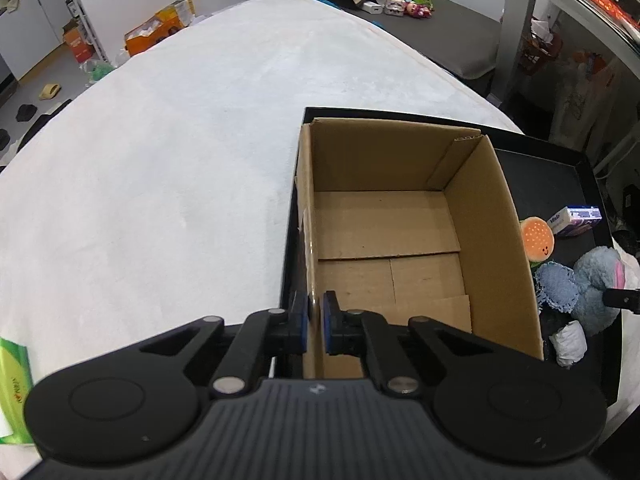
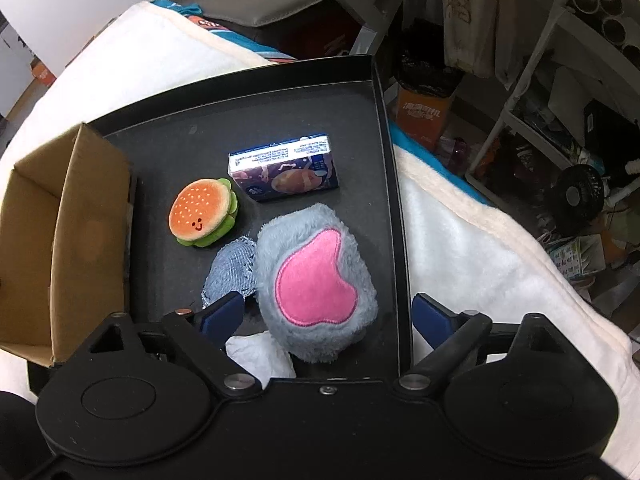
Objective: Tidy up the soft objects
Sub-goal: 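Move the right gripper to the grey plush and close on it, then lift the grey plush with the right gripper over the cardboard box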
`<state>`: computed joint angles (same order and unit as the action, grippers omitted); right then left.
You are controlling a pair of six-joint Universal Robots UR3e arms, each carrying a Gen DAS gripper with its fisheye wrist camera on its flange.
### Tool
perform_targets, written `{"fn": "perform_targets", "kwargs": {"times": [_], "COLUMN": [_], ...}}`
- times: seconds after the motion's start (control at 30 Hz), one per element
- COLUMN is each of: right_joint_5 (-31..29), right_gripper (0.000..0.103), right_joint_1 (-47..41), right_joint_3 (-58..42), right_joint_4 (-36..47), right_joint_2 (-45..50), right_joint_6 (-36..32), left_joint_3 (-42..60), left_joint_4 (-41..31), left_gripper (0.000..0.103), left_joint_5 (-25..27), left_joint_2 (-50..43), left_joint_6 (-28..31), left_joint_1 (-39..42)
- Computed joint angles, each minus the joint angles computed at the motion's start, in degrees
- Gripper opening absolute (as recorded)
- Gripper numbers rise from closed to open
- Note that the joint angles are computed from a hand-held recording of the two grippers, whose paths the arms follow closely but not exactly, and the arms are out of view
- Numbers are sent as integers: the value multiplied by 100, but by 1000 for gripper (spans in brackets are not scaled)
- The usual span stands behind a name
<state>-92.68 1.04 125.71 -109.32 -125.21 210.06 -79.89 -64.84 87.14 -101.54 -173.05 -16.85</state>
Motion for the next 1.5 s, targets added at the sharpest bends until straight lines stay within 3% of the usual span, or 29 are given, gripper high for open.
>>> {"fn": "perform_targets", "kwargs": {"times": [0.07,0.17,0.4,0.77,1.2,1.5], "right_joint_5": [-26,49,29,-174,-626,-835], "right_gripper": [80,52,41,40,40,40], "right_joint_1": [83,63,52,261,1054,1620], "right_joint_3": [-42,-142,-228,-771,-1806,-2577], "right_joint_4": [-67,48,88,548,667,584], "right_joint_2": [195,427,380,225,826,1517], "right_joint_6": [-28,-113,-118,151,701,860], "left_joint_3": [-17,-56,-55,-488,-264,-480], "left_joint_4": [75,162,60,68,-425,-360], "left_gripper": [6,6,8,8,11,15], "left_joint_5": [-45,-34,61,-201,-124,-232], "left_joint_2": [-53,-121,-249,167,168,360], "left_joint_6": [27,14,173,444,297,224], "left_joint_1": [-24,-50,-105,130,116,259]}}
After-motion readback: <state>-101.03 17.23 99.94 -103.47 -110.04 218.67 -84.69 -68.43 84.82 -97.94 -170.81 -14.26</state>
